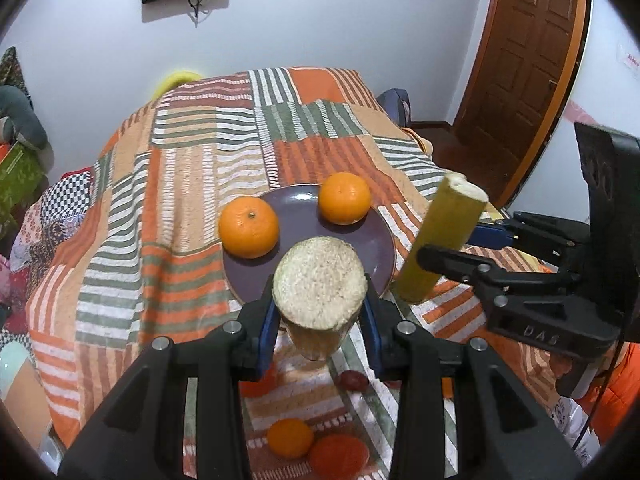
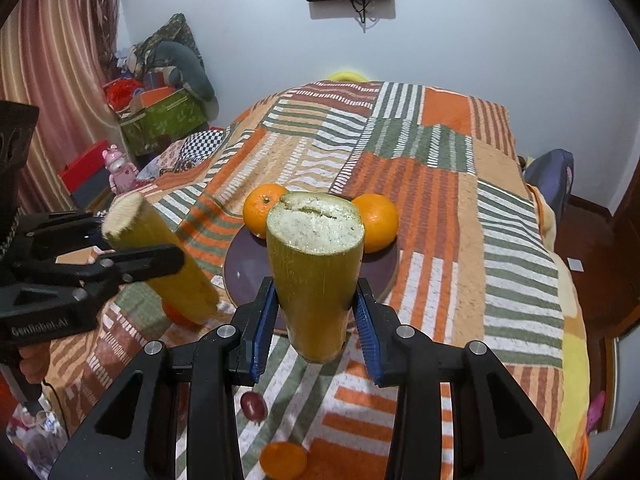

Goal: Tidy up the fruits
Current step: 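Lift both yellow pieces upright and carry them to the purple plate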

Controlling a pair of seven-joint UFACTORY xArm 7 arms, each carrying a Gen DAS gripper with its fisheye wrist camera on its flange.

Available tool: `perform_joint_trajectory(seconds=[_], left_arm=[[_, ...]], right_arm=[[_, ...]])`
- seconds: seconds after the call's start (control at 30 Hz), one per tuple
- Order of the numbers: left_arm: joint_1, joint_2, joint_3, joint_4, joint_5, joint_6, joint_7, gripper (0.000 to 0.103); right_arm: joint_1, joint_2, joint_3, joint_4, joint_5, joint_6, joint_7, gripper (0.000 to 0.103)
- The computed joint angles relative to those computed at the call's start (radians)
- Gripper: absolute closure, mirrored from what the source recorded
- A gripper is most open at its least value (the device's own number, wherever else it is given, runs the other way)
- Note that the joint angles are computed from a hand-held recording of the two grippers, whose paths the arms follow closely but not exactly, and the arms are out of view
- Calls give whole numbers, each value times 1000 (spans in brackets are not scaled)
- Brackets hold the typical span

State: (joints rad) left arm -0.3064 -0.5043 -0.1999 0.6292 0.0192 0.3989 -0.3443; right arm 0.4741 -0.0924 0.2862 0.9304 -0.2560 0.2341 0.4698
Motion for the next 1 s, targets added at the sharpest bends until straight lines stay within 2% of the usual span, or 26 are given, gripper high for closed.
perform_joint_trajectory(seconds=[0.3, 0.63, 0.7, 0.93, 1.0], left_arm=[[-11, 138, 28, 42, -27, -58, 22, 66], [27, 247, 23, 95, 11, -121, -7, 66], [19, 261, 37, 103, -5, -123, 10, 67], [25, 336, 62, 165, -38, -99, 45, 67], [38, 356, 56, 182, -18, -92, 35, 67]], right_arm=[[20, 94, -20, 62, 7, 11, -43, 68], [37, 165, -46, 111, 74, -11, -116, 68], [43, 176, -54, 116, 57, -19, -105, 68], [35, 224, -44, 160, 159, -3, -193, 68], [36, 238, -44, 175, 176, 7, -208, 68]])
